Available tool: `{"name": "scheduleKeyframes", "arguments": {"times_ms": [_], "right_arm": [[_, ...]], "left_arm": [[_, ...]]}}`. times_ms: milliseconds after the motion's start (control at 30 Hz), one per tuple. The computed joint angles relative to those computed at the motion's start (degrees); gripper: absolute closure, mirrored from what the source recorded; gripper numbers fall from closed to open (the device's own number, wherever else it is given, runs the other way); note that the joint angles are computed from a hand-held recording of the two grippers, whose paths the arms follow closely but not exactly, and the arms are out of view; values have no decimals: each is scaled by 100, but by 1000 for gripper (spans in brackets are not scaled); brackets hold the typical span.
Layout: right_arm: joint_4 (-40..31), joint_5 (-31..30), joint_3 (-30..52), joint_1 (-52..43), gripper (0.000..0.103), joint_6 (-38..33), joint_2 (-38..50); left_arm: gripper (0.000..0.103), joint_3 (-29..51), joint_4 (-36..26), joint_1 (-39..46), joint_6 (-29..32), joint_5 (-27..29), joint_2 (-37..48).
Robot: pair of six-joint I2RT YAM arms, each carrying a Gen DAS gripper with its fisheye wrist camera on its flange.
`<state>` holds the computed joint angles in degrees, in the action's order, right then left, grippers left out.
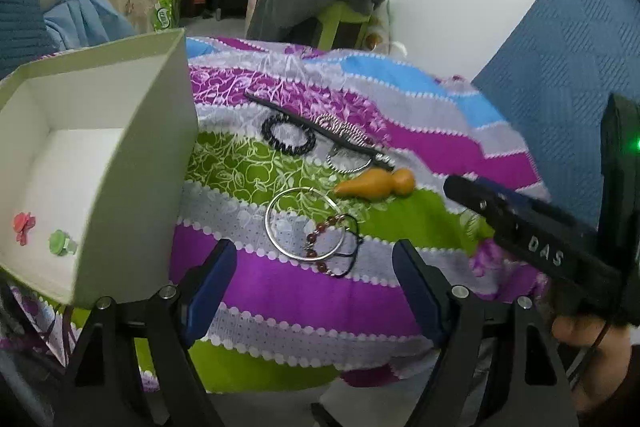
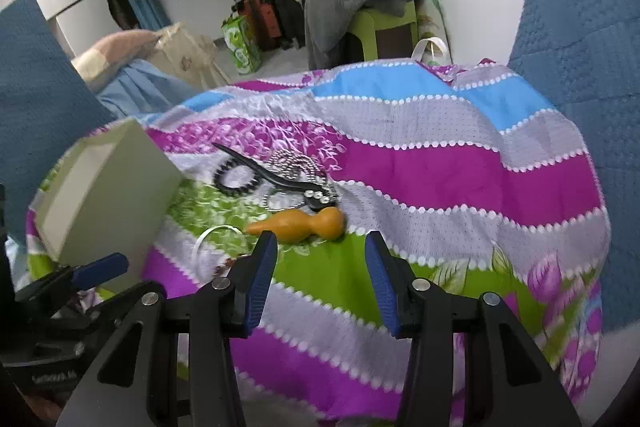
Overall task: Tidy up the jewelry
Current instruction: 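Grasp the silver hoop earring with left tool while right tool grasps orange gourd pendant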
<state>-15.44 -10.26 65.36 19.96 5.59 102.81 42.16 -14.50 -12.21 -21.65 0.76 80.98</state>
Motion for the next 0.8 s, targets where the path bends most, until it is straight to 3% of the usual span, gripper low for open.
{"name": "scheduleKeyframes", "arguments": {"times_ms": [533, 800], "right_arm": [[-17, -584, 935, -106, 60, -152, 1326], [35, -1325, 1121, -235, 61, 32, 1584]], "left_arm": [[21, 382, 647, -158, 265, -551, 1556], [21, 719, 624, -270, 466, -765, 1931]]}}
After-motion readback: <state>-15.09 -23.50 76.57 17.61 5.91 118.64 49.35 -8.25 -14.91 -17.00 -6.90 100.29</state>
